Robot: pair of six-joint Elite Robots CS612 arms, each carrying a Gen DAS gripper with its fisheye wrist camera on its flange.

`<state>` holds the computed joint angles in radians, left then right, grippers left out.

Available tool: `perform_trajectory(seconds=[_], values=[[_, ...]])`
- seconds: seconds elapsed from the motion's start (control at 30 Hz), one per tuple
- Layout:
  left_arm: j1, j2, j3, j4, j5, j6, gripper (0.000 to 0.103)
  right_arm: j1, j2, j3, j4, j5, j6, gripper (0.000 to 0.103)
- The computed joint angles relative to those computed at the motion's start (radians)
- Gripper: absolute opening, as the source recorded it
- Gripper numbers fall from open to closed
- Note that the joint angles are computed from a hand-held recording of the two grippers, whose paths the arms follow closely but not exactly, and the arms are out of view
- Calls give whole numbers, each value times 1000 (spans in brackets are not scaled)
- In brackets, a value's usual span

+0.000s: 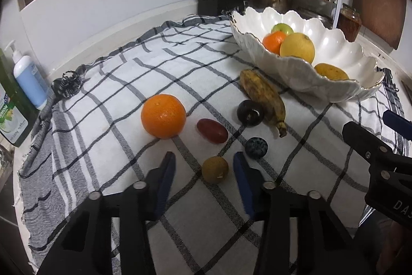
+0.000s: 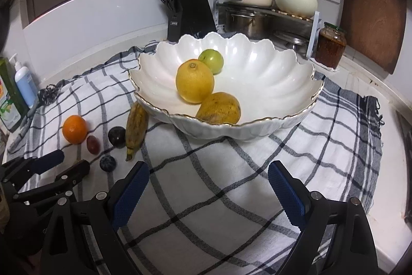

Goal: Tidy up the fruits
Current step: 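Grasp the small brown fruit with the left tool while the right tool grasps the dark plum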

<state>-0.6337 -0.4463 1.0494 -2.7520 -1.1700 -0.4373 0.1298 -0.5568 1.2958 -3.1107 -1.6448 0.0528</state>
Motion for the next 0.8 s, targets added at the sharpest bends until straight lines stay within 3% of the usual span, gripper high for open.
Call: perform_trajectory(seconds=[0.13, 0.3, 0.47, 0.8], values=[[1, 8, -13, 18, -16, 5, 29, -1, 3, -2, 5, 2, 5, 94], [2, 12, -18, 23, -27, 9, 23, -1, 3, -2, 8, -1, 6, 94], [2, 6, -9, 11, -32, 13, 22, -2, 1, 2, -2, 7, 7, 94], [11, -52, 96, -31, 31, -37, 22, 18, 15, -29, -5, 86, -53, 94]])
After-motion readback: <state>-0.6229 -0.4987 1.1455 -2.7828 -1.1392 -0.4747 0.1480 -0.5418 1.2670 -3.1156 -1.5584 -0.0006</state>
